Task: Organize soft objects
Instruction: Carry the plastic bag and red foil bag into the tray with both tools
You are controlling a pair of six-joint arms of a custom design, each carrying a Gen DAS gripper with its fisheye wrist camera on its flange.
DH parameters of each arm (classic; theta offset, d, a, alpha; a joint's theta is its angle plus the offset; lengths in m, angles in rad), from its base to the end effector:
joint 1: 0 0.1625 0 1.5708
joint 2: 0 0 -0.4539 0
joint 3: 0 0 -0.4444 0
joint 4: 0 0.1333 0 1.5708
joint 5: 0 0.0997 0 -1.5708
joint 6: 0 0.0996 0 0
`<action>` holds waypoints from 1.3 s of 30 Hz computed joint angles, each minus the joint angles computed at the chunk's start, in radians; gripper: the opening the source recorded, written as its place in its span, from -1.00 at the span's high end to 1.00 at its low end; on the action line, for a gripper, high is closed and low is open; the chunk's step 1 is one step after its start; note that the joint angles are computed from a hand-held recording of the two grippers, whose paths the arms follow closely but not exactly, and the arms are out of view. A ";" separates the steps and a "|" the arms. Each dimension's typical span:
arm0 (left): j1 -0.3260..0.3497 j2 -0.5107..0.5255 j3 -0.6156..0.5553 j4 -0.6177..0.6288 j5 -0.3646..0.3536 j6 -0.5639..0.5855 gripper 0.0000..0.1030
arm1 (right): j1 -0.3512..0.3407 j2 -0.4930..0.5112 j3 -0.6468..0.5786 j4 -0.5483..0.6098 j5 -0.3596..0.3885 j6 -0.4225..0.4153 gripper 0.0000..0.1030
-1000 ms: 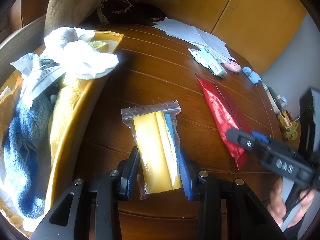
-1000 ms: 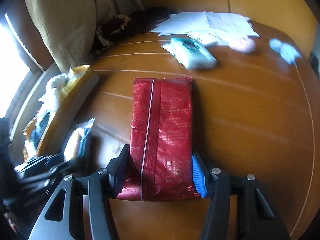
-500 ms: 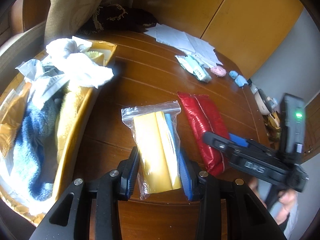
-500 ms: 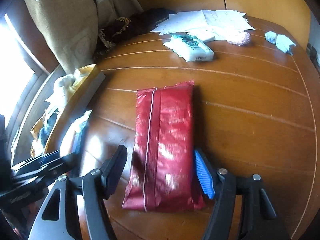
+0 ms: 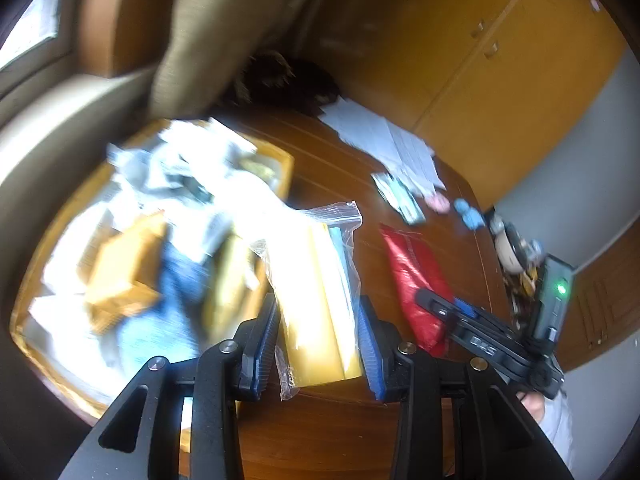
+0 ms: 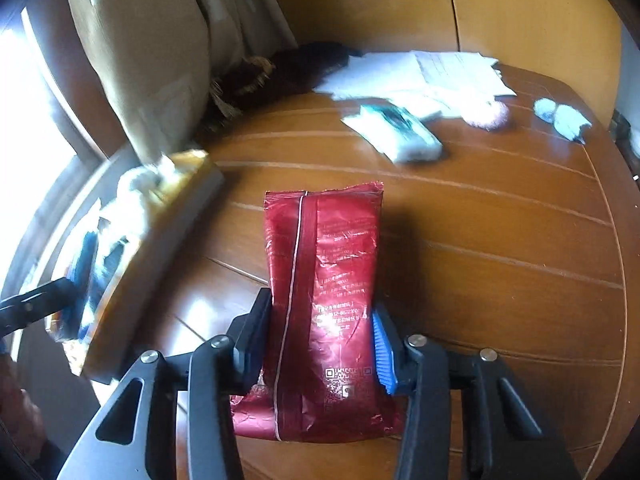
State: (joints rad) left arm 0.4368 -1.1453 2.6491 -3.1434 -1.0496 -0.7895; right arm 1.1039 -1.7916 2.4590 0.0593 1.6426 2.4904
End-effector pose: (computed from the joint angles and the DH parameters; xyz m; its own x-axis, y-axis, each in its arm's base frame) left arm -0.2149 -0.3022 0.0532 -0.9220 0.2435 -0.3010 0.3541 0.8448 -0.4011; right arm -0.0033 -0.2869 0.1898 -0.8705 0.0355 0.4909 -0.2874 0.7730 -0.5655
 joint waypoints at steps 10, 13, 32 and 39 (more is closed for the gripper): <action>0.099 -0.196 0.010 0.119 0.101 0.029 0.23 | 0.275 0.128 -0.078 0.049 -0.018 0.086 0.14; 0.147 -0.195 -0.007 0.120 0.117 0.067 0.23 | 0.388 0.228 -0.126 0.017 0.066 0.107 0.14; 0.324 -0.067 -0.088 0.080 0.116 0.195 0.23 | 0.607 0.660 -0.376 -0.072 0.299 0.105 0.12; 0.337 -0.059 -0.083 0.064 0.105 0.206 0.21 | 0.620 0.669 -0.351 -0.125 0.344 0.049 0.10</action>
State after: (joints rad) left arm 0.7735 -1.2041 2.5660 -3.0789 -0.9445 -0.5840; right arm 1.7241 -1.1228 2.1081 -0.0653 1.9865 2.5390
